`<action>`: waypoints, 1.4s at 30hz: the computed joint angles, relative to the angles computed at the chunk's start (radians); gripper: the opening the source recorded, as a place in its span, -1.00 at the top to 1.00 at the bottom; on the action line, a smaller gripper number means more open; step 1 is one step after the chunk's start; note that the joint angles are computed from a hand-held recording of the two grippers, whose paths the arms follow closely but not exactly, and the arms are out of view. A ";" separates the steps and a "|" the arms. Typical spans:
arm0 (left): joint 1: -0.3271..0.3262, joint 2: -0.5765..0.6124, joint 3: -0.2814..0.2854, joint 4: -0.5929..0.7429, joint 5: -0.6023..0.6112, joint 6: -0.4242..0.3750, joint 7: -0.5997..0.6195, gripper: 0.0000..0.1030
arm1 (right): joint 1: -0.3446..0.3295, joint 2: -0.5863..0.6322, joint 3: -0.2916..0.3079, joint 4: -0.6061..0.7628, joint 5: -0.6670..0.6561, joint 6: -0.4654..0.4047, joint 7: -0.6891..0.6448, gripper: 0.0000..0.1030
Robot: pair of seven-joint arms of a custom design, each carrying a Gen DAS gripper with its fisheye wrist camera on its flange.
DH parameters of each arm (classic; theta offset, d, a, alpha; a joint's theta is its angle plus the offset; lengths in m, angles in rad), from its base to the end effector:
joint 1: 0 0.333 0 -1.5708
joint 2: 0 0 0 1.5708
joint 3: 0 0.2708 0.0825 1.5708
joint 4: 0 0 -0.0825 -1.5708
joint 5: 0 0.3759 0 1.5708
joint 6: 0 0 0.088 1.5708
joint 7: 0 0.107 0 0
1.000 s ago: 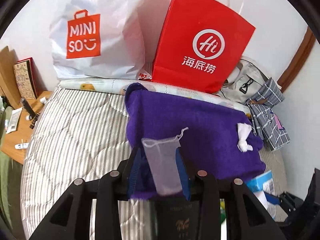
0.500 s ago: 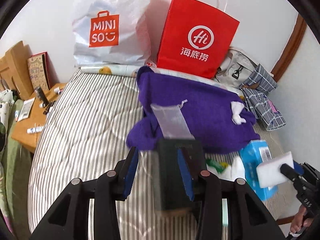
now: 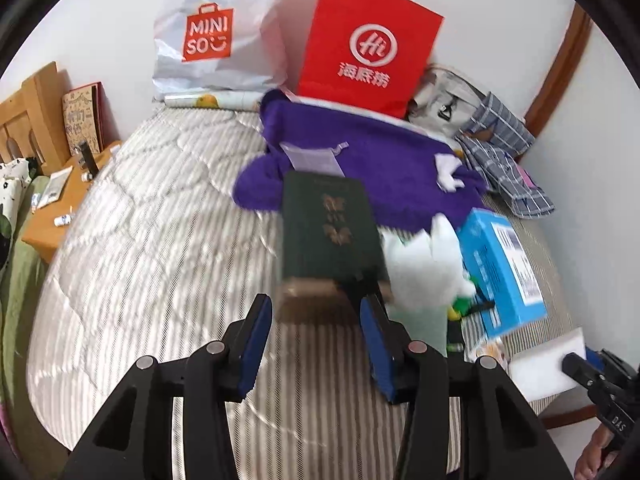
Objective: Organize soft objects
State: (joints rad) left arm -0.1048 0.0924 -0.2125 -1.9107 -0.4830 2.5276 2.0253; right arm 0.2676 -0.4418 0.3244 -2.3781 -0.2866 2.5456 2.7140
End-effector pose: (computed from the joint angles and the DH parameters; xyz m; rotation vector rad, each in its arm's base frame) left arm 0.5839 -0.1835 0.4640 -1.5334 2.4218 -0.9384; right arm 0.3881 0.2773 0.5061 -1.4435 2.0601 -0.4161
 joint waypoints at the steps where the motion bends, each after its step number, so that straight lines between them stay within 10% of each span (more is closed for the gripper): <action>1: -0.001 -0.009 -0.003 -0.021 -0.010 0.006 0.007 0.14 | 0.008 -0.014 -0.010 -0.030 0.017 0.026 0.005 0.44; 11: -0.046 0.004 -0.019 -0.083 -0.015 0.027 -0.058 0.14 | 0.016 -0.103 -0.053 -0.272 0.211 0.258 -0.042 0.40; 19: -0.059 0.054 -0.030 -0.056 0.055 0.057 -0.222 0.14 | -0.019 -0.143 -0.063 -0.319 0.256 0.190 -0.111 0.12; 25: -0.037 0.079 -0.051 -0.044 0.044 0.075 -0.233 0.41 | -0.039 -0.206 -0.014 -0.362 0.262 0.190 -0.093 -0.65; 34: -0.023 0.054 -0.062 -0.061 0.009 0.084 -0.145 0.63 | -0.092 -0.058 0.096 -0.192 0.078 0.032 -0.023 -0.69; 42: -0.028 0.035 -0.039 -0.069 0.026 0.079 -0.115 0.70 | -0.048 0.064 0.076 -0.089 -0.086 -0.078 0.071 -0.71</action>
